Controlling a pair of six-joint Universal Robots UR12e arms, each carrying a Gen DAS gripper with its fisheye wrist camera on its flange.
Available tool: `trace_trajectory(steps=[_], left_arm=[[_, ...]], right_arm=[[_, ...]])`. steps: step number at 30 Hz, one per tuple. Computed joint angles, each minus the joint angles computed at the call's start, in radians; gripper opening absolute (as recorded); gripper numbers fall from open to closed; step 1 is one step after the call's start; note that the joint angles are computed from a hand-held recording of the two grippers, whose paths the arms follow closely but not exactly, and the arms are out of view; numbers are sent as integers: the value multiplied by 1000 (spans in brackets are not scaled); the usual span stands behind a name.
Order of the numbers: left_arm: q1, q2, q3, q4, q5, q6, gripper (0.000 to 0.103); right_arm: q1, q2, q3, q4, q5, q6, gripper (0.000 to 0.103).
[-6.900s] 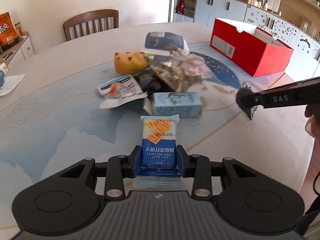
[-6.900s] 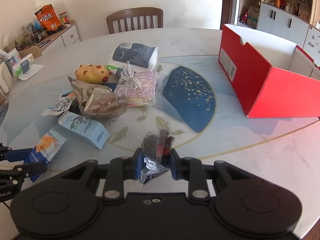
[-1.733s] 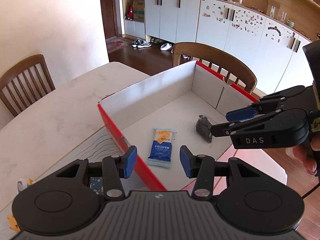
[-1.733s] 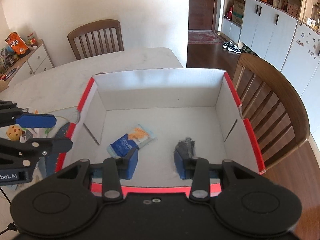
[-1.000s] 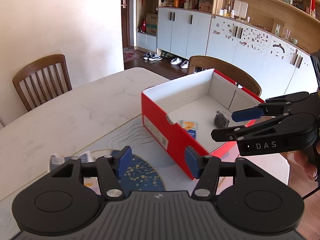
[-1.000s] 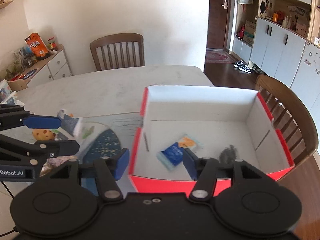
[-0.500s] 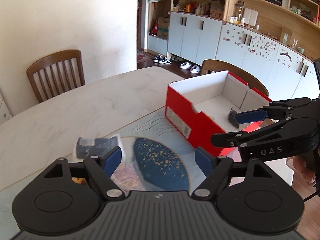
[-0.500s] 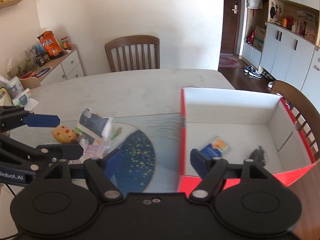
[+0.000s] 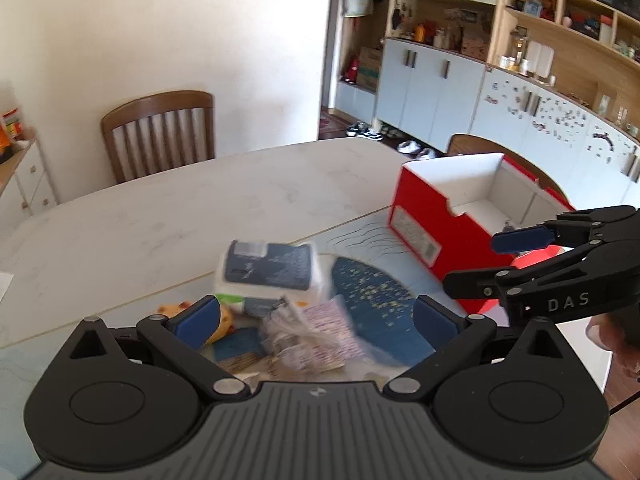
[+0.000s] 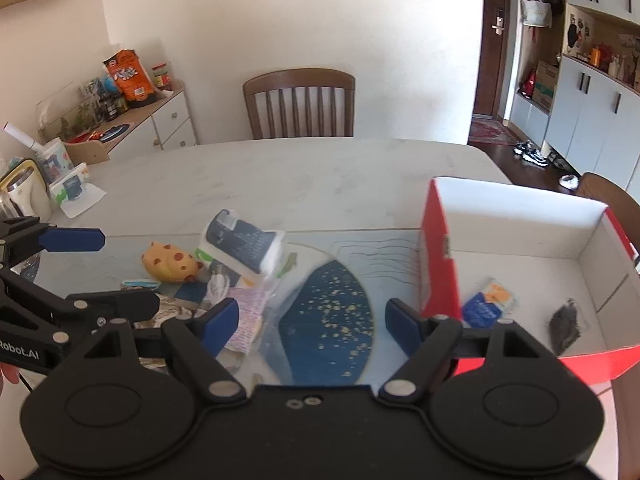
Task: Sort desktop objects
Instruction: 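Withdraw both grippers from the shoebox back to the table pile, then grasp the white USB cable with the right gripper while the left gripper grasps the silver foil bag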
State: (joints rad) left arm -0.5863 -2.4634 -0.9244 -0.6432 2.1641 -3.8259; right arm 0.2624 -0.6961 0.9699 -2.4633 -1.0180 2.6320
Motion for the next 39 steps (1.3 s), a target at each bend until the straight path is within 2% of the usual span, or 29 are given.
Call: trace_trajectory(steps=[7, 11, 13, 20, 26, 34, 39], left_arm=[[1, 35, -81, 22, -3, -65, 103], [-1, 40, -98, 31, 4, -63, 103], [-1, 47, -119, 61, -11, -58, 103], [1, 67, -185, 86, -13, -120, 103], [4, 62, -196, 69, -18, -118, 103], [11, 36, -184, 91, -41, -81, 103], [16, 18, -173, 100, -53, -61, 103]], right_arm=[[13, -3, 13, 6, 3, -19, 78], [19, -2, 19, 4, 6, -24, 77], [22, -2, 23, -2, 4, -31, 77], [36, 13, 12, -2, -10, -34, 75], [51, 31, -5, 11, -32, -55, 72], [73, 61, -40, 31, -53, -70, 70], [87, 71, -53, 52, -75, -106, 61]])
